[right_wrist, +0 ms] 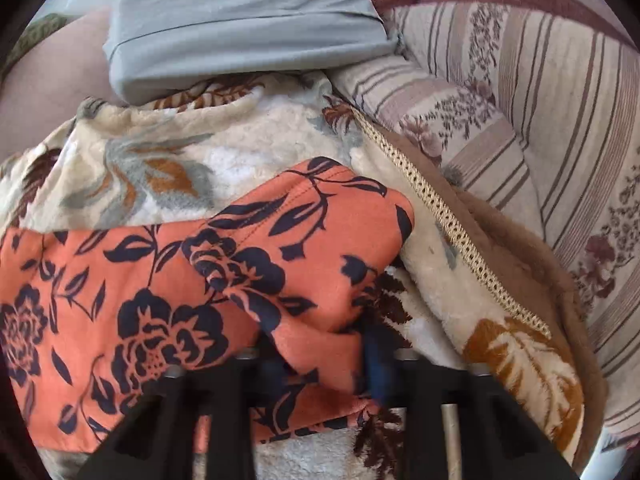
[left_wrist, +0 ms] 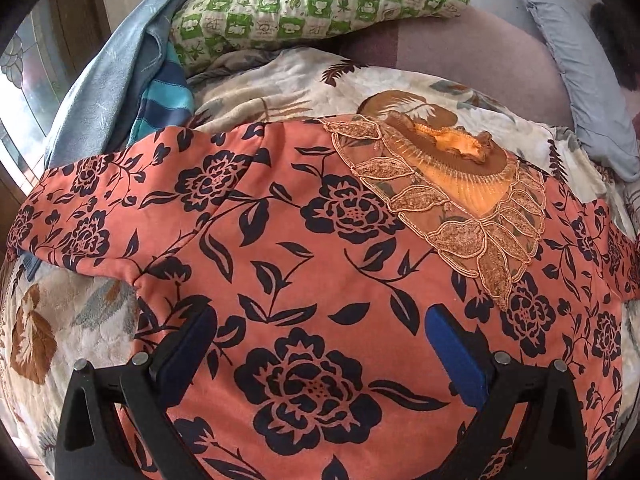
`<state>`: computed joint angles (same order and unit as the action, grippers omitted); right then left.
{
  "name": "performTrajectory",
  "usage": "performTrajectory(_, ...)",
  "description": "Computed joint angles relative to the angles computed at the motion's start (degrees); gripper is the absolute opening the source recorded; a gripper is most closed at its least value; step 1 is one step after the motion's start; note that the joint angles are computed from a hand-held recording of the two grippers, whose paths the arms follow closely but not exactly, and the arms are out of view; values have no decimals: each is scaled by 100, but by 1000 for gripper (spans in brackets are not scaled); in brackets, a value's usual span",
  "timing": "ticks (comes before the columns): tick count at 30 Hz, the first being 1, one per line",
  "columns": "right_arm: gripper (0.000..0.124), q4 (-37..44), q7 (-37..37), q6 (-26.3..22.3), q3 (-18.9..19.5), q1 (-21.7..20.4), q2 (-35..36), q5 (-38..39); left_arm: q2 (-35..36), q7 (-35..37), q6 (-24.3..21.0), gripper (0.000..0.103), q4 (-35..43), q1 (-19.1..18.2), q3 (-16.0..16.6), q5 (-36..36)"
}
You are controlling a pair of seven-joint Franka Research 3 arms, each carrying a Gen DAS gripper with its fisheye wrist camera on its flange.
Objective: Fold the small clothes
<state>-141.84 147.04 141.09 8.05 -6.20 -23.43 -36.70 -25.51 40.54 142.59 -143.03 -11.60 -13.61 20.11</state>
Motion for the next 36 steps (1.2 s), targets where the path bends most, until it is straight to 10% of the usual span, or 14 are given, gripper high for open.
performTrajectory(7, 12, -165, 15, 960, -37, 270, -678, 887, -308, -303, 95, 103, -112, 253, -82, 366)
performTrajectory(12, 12, 175, -529, 1887, -196, 1186, -548, 2480, -719, -746, 22, 103, -297, 607, -219, 929)
performTrajectory(21, 12, 2376, -934, 2925, 690, 2474, 2003, 3624, -1553, -781, -43, 103, -883, 964, 119, 1188)
performTrajectory(25, 15, 3905, -373, 2729, 680, 3175, 3646, 3024, -1785, -659, -71, 103, -1123, 1148, 291, 1165)
performTrajectory(30, 36, 6301, -401, 719, 253, 4113, 5399, 2896, -1898, -530, 12, 103, -1276, 1353, 407, 1074)
performTrajectory(33, 76, 6948, -666, 684, -87, 4601, 5760, 2569, -1861, -530, 70, 103, -1259, 1453, 381, 1045)
performTrajectory(36, 80, 7332, -1324, 751, 52, 4633, 5929, 2952, -1811, -558, 131, 103, -1235, 1495, 322, 1027)
